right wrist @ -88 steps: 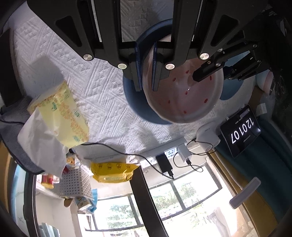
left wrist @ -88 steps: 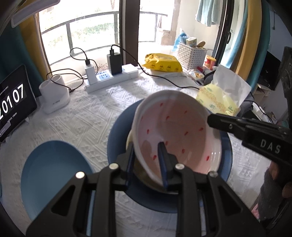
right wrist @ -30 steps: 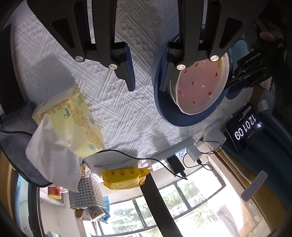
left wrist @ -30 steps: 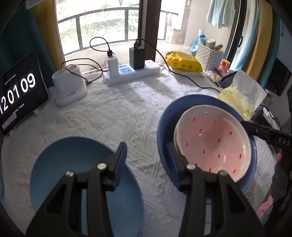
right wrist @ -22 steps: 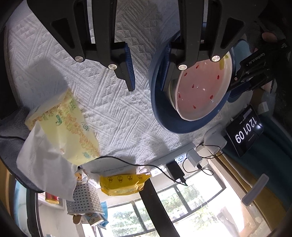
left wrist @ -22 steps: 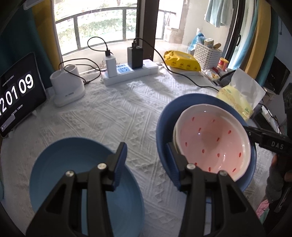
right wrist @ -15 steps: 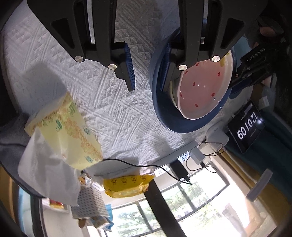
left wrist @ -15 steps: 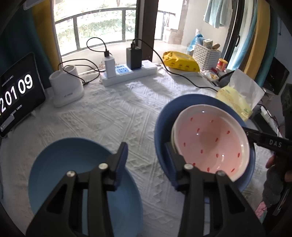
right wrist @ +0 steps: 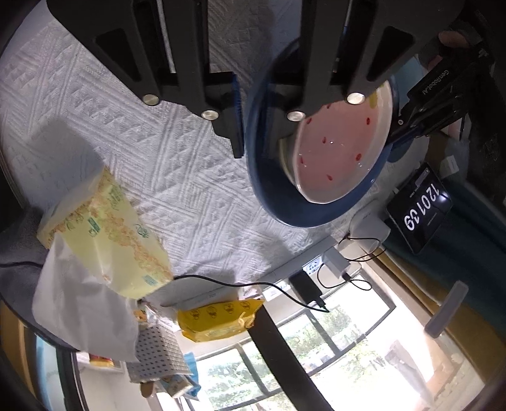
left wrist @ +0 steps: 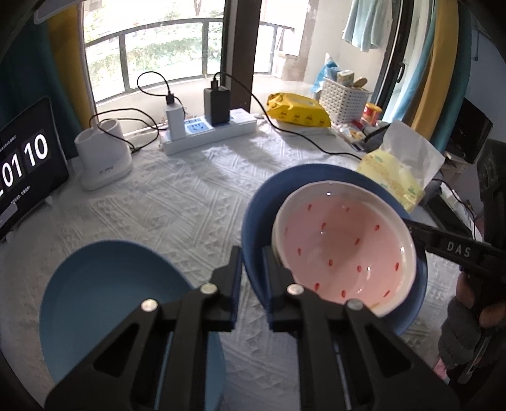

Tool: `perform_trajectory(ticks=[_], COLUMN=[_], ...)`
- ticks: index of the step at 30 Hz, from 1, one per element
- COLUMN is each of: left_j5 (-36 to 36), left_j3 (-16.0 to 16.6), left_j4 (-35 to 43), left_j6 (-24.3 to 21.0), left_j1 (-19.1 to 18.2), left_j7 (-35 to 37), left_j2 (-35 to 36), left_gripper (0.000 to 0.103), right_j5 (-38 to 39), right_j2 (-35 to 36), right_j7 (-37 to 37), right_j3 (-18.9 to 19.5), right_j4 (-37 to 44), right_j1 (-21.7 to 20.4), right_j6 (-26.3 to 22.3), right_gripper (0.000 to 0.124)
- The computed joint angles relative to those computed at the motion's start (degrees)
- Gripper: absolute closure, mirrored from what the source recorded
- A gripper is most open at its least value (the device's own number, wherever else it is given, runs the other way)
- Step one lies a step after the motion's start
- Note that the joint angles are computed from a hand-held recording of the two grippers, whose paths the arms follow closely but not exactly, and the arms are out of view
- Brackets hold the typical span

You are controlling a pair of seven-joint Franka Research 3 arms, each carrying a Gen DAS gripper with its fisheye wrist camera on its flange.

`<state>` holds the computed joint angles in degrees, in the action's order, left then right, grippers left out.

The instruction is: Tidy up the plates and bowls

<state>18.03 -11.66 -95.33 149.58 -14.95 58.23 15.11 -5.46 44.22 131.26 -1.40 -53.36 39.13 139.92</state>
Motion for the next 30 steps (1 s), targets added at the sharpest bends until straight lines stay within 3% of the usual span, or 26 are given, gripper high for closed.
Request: perform_trajectory(ticks=[30], left_j5=[1.40], left_j3=[-0.02], left_j4=[0.34], left_j6=[0.20], left_j1=[-0.77], left_j7=[-1.78], left_j2=[-0.04], left_gripper=[0.093], right_j5=[-3.34], right_j2=[-1.76], right_j7=[3.89], right_j3=[-1.21], right_j4=[-1.81], right_j1=[1.13], right_j6=[-1.65], right_gripper=[0.113])
